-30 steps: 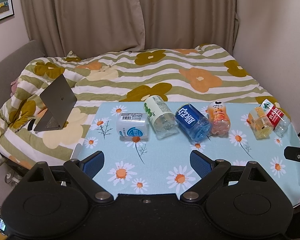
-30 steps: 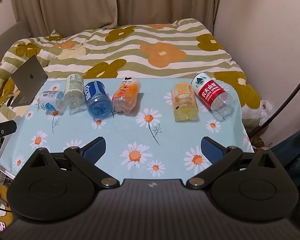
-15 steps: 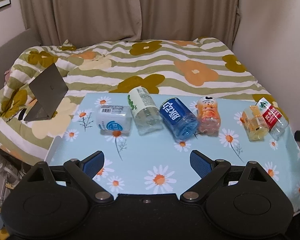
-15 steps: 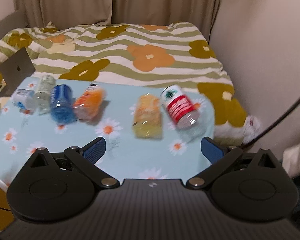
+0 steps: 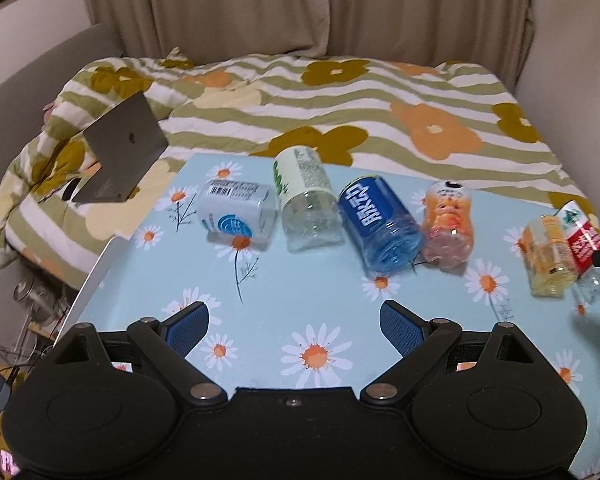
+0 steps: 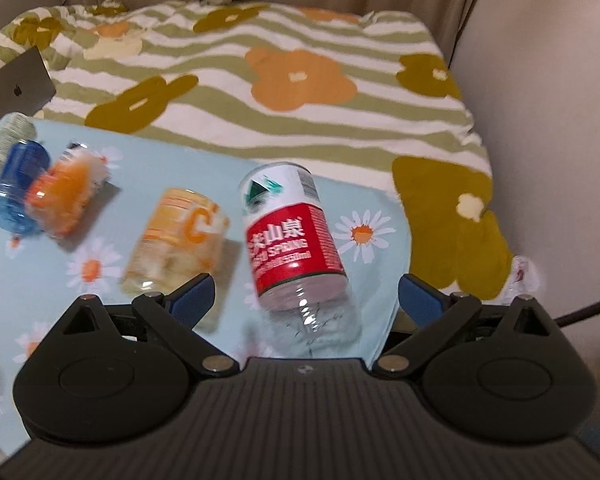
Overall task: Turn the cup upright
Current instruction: 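Reach the right tool to the red-label bottle and close on it, then lift the red-label bottle with the right tool toward the left tool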
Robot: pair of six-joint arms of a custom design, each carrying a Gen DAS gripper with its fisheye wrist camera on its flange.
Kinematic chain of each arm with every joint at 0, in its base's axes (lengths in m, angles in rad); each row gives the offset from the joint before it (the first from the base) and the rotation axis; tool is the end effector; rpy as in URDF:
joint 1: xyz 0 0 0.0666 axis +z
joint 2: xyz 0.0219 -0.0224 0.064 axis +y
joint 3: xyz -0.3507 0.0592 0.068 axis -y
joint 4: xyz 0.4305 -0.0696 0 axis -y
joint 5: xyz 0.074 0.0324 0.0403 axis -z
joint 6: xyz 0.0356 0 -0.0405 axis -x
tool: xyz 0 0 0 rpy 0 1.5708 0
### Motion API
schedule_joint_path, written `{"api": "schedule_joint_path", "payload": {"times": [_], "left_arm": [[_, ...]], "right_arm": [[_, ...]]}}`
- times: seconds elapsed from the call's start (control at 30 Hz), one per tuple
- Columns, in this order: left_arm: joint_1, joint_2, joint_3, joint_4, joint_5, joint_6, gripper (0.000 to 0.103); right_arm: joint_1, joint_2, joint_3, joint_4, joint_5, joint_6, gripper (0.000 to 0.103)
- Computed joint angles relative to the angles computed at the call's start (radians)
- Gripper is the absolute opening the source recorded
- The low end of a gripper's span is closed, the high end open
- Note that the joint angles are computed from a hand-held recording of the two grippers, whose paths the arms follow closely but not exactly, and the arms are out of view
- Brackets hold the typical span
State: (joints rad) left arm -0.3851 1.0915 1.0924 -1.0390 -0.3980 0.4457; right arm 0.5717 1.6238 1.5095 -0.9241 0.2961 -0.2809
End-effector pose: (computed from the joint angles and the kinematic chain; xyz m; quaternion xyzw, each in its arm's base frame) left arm 0.3805 -0.1398 0.3814 -0.0807 0.9437 0.0704 0.3130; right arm 0.5026 0.3106 0.3349 -0.0999 0.9498 -0.0220 0.2957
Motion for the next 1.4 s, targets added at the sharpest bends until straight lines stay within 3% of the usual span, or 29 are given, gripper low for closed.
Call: {"api": "schedule_joint_path", "payload": {"times": [0.27,0.4,0.67,0.93,1.1,1.4], "left_arm": [[-0.002,0.039,0.014,-0.016,-0.01,0.02,0.095],[-0.002,0.043,0.015,-0.01,-0.008,0.016,0.095],[0.011,0.011,-0.012,0.012,0.01,0.001,0.095],[0.046,-0.071,-0.062,0.053,0.059,-0.053,0.095],[0.09,-0.14,-0.097,0.074,0.116,-0.11,0.095],[0.195,-0.248,-0.158,0.079,0.233,-0.223,0.095]], "right_arm": [[-0.034,0.073,0.022,0.029,-0.06,0.094,0.103],[-0.036,0.096,0.049,-0.01,-0.089,0.106,0.08],[-0.021,0.064,0.024,-0.004,-0.059,0.062,0.079],[0.04,-0.033,-0.019,-0.009,0.042,-0.045,0.078],[0.133,-0.08,-0.011,-0.047,0.109,-0.151,0.078],[0.32,-0.028,0.078,-0.104,0.147,-0.388,0.078]]}}
